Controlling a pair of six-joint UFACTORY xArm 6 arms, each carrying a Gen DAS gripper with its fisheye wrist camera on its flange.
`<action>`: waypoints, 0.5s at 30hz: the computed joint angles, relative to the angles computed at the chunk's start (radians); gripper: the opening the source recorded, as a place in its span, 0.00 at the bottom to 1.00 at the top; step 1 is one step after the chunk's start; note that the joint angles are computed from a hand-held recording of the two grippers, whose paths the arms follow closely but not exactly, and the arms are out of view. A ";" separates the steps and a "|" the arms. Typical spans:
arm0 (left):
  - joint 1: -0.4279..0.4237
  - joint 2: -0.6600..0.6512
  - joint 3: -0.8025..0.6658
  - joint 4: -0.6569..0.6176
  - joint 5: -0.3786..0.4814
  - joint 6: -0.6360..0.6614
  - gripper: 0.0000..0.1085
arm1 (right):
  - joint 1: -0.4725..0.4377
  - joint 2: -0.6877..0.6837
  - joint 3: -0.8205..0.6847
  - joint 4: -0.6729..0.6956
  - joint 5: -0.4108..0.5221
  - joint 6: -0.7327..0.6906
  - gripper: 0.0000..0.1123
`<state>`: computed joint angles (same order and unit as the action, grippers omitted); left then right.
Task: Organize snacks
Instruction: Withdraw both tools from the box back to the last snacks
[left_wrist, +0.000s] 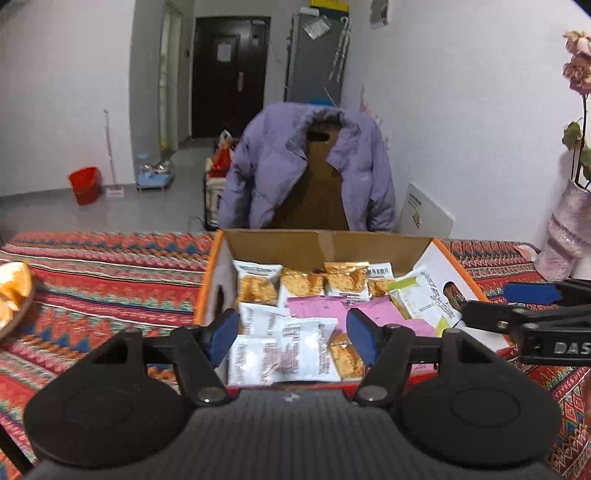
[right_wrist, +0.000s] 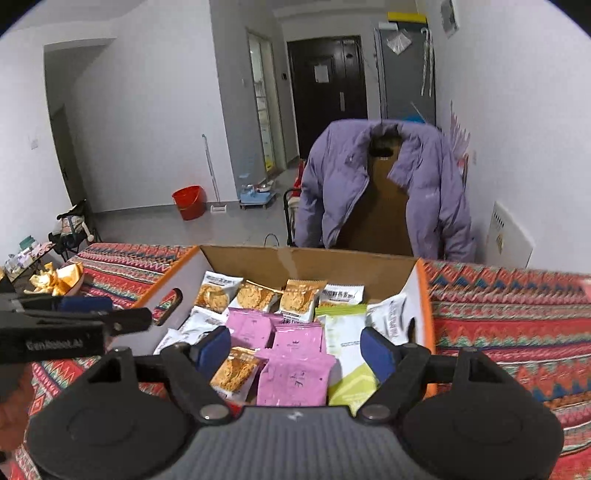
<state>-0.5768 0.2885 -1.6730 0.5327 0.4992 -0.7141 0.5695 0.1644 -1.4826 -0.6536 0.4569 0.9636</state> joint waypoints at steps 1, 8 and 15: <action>-0.001 -0.032 0.035 0.019 -0.005 -0.014 0.62 | 0.008 -0.028 0.024 -0.010 0.008 0.004 0.70; -0.020 -0.339 0.377 0.217 -0.036 -0.198 0.67 | 0.103 -0.246 0.229 -0.145 0.052 0.123 0.73; -0.133 -0.713 0.749 0.536 0.065 -0.516 0.73 | 0.319 -0.464 0.443 -0.395 0.176 0.328 0.77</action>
<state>-0.7096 -0.4246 -0.9237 1.0683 0.5647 -1.2304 0.8885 -0.2995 -1.0394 -1.0488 0.6326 1.2916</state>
